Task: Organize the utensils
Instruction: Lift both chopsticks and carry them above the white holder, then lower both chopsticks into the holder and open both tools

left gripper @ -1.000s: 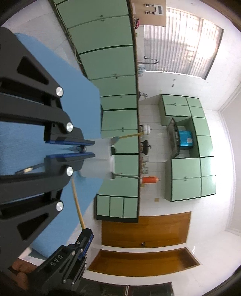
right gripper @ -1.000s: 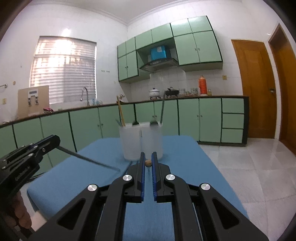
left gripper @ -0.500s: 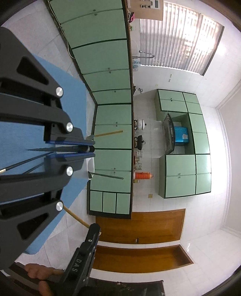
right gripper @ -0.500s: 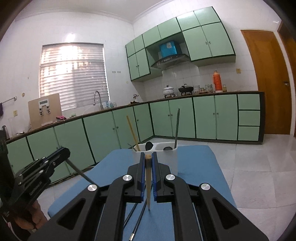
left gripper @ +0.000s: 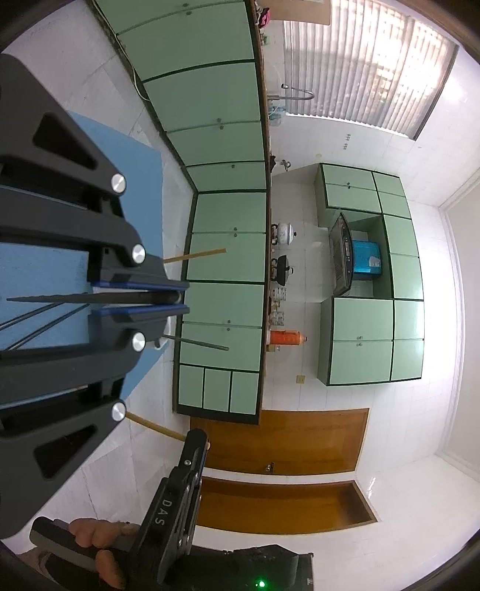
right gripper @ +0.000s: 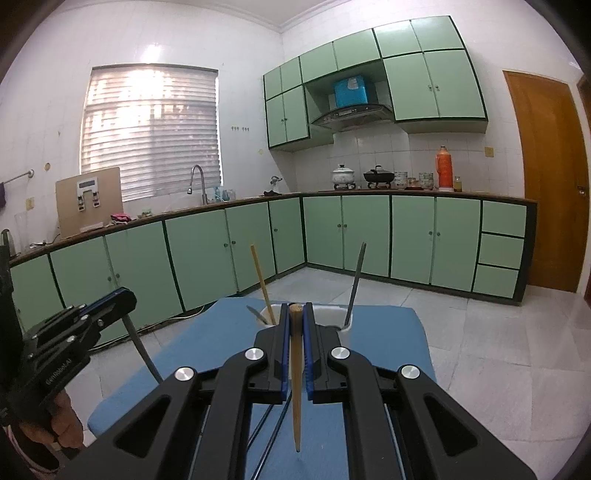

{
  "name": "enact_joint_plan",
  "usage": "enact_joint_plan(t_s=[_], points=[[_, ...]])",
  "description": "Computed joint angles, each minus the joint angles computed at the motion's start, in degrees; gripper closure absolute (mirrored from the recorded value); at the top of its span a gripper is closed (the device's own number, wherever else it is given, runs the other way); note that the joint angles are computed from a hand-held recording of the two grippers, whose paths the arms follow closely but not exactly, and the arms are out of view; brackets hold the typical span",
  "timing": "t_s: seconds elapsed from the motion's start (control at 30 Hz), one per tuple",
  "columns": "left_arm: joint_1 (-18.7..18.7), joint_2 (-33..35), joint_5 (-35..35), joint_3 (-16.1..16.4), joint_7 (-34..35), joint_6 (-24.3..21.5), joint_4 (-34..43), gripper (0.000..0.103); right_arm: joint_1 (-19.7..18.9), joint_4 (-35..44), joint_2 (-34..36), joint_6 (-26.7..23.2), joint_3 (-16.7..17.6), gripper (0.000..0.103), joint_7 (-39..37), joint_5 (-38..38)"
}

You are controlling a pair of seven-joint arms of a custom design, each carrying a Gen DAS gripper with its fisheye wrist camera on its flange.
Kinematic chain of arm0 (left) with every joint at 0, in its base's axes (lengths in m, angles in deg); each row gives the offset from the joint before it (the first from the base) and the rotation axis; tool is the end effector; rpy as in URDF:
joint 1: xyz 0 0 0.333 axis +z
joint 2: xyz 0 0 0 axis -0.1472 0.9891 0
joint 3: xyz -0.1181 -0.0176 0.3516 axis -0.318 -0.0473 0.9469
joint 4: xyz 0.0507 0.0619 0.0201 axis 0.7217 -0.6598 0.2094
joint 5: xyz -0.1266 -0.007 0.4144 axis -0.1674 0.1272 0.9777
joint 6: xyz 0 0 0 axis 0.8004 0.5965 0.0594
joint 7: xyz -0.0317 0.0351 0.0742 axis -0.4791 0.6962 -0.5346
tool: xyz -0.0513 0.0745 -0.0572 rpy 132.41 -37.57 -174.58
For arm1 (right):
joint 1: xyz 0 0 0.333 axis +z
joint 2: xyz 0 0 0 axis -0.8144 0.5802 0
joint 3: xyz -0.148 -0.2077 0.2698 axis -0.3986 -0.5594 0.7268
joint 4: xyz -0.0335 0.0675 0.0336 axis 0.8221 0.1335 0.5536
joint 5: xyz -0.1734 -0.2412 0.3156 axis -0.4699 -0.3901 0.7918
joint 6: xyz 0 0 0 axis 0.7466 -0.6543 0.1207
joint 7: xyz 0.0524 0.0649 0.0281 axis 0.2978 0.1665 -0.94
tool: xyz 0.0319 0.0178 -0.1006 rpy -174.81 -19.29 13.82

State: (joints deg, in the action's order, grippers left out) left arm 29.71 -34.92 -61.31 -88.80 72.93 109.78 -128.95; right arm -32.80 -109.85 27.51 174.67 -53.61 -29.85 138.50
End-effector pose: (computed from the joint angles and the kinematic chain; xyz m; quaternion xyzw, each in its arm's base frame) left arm 0.3861 -0.2294 0.6368 -0.5959 0.4687 -0.4214 0.4976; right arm 0.5149 0.1658 0.6494 -0.7219 0.3406 -0.1898 0.5717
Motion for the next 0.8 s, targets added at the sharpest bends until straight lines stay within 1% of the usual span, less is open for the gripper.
enact_joint_plan(t_s=[0.07,0.17,0.33,0.53,0.6,0.8], points=[[0.6,0.6,0.2,0.3,0.3,0.5,0.7,0.097,-0.2,1.4,0.8,-1.3,-0.2,0.096,1.9,-1.6],[1.7,1.1,0.0,0.6,0.6,1.5,1.6,0.097,-0.3,3.6,2.0,-1.4,-0.2,0.096,2.9,-2.4],[6.4,1.5,-0.9,-0.5,1.5,4.1,5.1,0.097,-0.5,8.7,4.4,-1.3,0.2,0.096,4.2,-3.6],[15.8,2.7,-3.7,-4.3,2.8,7.8,12.0,0.097,-0.7,17.1,9.2,1.0,1.6,0.096,6.1,-4.6],[20.0,3.3,-4.9,-6.5,3.1,8.8,14.8,0.097,-0.7,20.0,11.2,2.2,2.3,0.096,6.7,-5.2],[30.2,3.3,-8.6,-12.0,2.4,10.3,20.4,0.097,-1.8,27.8,17.7,4.5,4.5,0.096,10.2,-7.8]])
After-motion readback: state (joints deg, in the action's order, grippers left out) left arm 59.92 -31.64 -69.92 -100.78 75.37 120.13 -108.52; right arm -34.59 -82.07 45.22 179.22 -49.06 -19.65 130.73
